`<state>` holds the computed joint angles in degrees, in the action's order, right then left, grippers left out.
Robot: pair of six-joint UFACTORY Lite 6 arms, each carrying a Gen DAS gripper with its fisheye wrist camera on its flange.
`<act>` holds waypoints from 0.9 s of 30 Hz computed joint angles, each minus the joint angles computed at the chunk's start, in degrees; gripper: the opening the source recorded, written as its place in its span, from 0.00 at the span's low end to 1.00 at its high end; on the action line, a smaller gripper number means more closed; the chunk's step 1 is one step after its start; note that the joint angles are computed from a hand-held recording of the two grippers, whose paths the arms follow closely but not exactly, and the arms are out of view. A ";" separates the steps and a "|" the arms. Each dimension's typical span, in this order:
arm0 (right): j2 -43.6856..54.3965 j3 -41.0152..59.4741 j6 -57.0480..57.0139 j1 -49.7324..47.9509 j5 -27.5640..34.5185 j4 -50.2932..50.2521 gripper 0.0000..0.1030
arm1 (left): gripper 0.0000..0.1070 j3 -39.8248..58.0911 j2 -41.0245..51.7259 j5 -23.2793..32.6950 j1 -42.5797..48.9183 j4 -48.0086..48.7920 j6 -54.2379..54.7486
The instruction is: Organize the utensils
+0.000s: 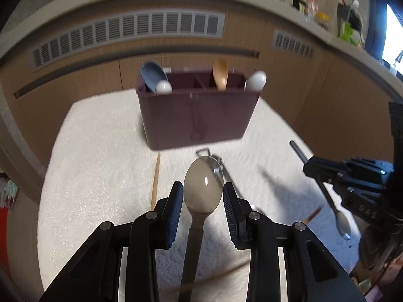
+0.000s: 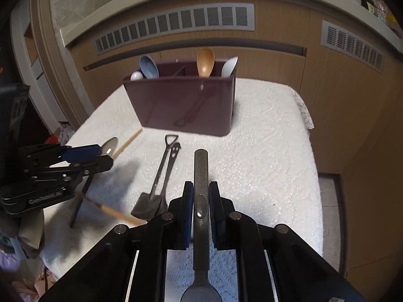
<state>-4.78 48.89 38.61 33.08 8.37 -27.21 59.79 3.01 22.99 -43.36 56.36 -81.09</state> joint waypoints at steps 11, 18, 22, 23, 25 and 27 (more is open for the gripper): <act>-4.84 1.75 13.74 1.41 1.61 -13.35 0.11 | 0.32 -1.04 -9.99 2.49 -2.81 2.44 -2.71; -4.66 9.78 24.81 2.00 3.66 -28.15 0.11 | 0.32 13.10 -9.64 4.89 -0.62 -0.61 7.92; -1.59 23.67 38.96 1.35 5.47 -47.03 0.11 | 0.32 27.76 -3.88 3.82 4.03 -4.93 16.73; 0.12 27.58 42.01 0.62 4.83 -50.45 0.11 | 0.32 30.47 -2.41 3.18 5.33 -5.48 17.56; 4.49 34.77 48.17 -0.61 3.86 -56.88 0.11 | 0.32 35.20 0.53 1.33 8.03 -7.33 19.34; 8.52 40.06 50.08 -1.63 2.69 -58.52 0.11 | 0.32 38.77 3.61 -1.74 11.45 -11.71 22.85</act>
<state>3.75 88.95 88.69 31.45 11.06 -85.73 98.56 6.62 21.25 -31.91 44.65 -58.24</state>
